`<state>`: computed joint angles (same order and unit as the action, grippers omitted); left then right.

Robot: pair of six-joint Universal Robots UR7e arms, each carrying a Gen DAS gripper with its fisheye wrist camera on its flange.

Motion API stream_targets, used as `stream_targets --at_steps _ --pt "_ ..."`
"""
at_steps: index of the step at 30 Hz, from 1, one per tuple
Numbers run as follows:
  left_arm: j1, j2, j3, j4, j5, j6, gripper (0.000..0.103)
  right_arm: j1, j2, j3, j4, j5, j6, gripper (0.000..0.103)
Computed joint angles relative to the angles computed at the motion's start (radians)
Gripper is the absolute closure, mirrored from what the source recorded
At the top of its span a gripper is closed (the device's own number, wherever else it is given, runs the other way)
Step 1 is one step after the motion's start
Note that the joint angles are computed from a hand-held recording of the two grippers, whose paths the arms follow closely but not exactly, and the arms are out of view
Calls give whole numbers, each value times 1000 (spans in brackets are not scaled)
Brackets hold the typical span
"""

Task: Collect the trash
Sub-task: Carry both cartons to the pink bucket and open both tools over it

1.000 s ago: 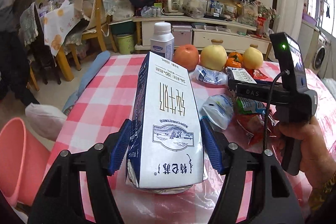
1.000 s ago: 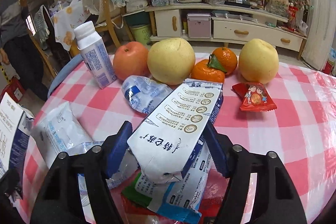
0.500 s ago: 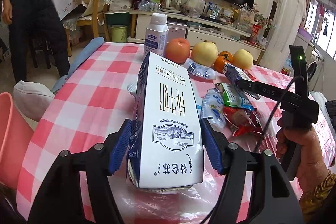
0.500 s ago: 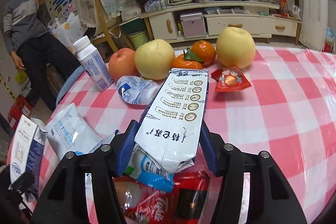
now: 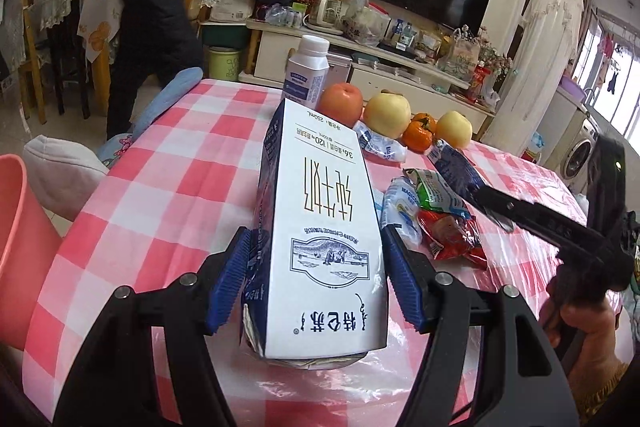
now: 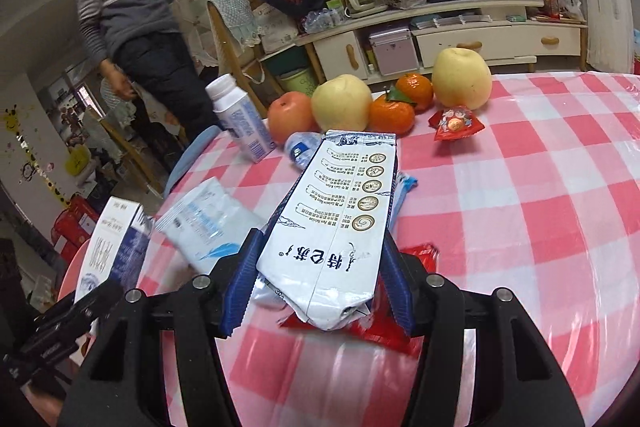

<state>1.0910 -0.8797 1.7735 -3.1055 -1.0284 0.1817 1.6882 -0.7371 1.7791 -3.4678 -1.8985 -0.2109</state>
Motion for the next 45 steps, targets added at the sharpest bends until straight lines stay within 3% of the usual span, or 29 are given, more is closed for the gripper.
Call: stream_targets --at_steps 16,29,37,45 --pt "56 -80 14 -27 -18 -19 36 123 45 32 -21 -47 -17 45" --pt "84 -145 14 -60 33 -41 36 229 116 -53 51 -6 -45 45" --pt "117 -199 0 -78 117 -81 36 298 211 -208 197 64 -77 45" --pt "189 -246 -47 -17 189 -195 36 362 361 -452 406 113 -136 45"
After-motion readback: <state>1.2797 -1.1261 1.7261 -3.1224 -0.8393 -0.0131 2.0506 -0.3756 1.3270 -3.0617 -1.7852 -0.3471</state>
